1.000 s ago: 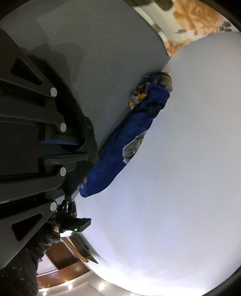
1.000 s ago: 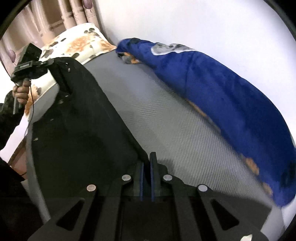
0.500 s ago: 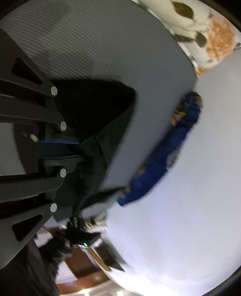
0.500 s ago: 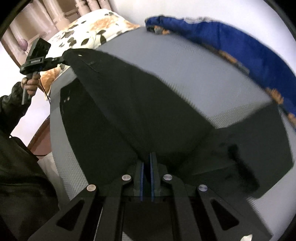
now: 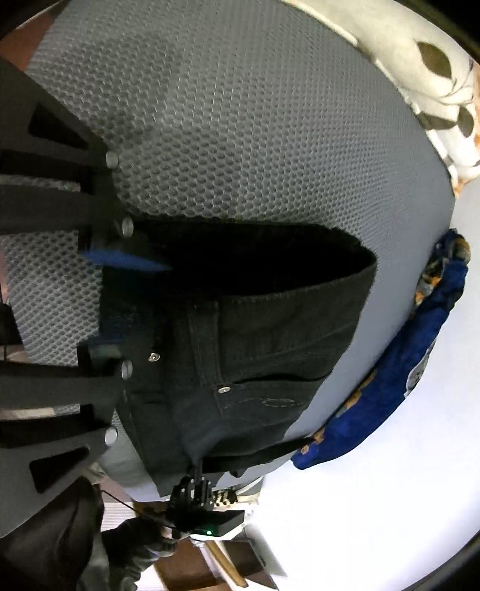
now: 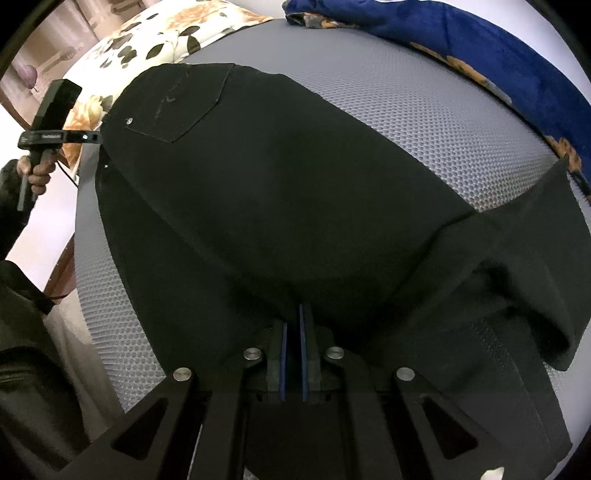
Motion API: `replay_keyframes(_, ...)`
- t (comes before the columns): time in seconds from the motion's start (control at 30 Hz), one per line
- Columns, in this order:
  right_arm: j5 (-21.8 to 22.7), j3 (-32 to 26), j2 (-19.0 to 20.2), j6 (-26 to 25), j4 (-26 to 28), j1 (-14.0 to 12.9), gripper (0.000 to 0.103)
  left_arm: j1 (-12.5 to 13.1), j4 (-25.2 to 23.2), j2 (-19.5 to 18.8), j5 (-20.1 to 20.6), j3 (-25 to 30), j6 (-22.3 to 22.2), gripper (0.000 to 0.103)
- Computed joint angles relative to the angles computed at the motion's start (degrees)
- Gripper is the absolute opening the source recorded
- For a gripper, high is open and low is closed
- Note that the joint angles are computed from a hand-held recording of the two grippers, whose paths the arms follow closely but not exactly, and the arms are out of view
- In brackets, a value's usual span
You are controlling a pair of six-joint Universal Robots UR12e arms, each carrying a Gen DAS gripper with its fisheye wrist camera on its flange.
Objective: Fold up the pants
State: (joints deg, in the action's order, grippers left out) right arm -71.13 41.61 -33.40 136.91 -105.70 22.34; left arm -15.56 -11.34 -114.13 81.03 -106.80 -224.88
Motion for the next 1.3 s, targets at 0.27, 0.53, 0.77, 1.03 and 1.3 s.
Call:
replay_keyframes(0.27, 0.76, 1.99, -0.79, 2.2, -2.48, 0.08, 0.005, -0.78, 7.4, 2.09, 4.95, -2.03, -12.22, 0.064)
replay_keyframes(0.53, 1.83, 3.82, -1.49, 2.83, -4.77, -0.27, 0.005, -2.26, 13.0, -2.45, 1.74, 0.51, -26.87, 0.053)
replay_keyframes(0.77, 2.91, 4.16, -1.48, 3.86, -5.61, -0.43, 0.005, -2.14, 14.57, -4.65, 2.25, 0.56, -35.86, 0.047)
replay_keyframes(1.03, 3.19, 4.34, -1.59, 4.85, -5.87, -0.56, 0.005, -1.65, 15.27, -4.57, 2.88, -0.33, -36.45, 0.019)
replay_keyframes(1.3, 5.21, 8.1, -4.91, 2.64, -5.24, -0.56, 0.005, -0.15, 10.13, -1.51, 1.77, -0.05, -23.71, 0.016)
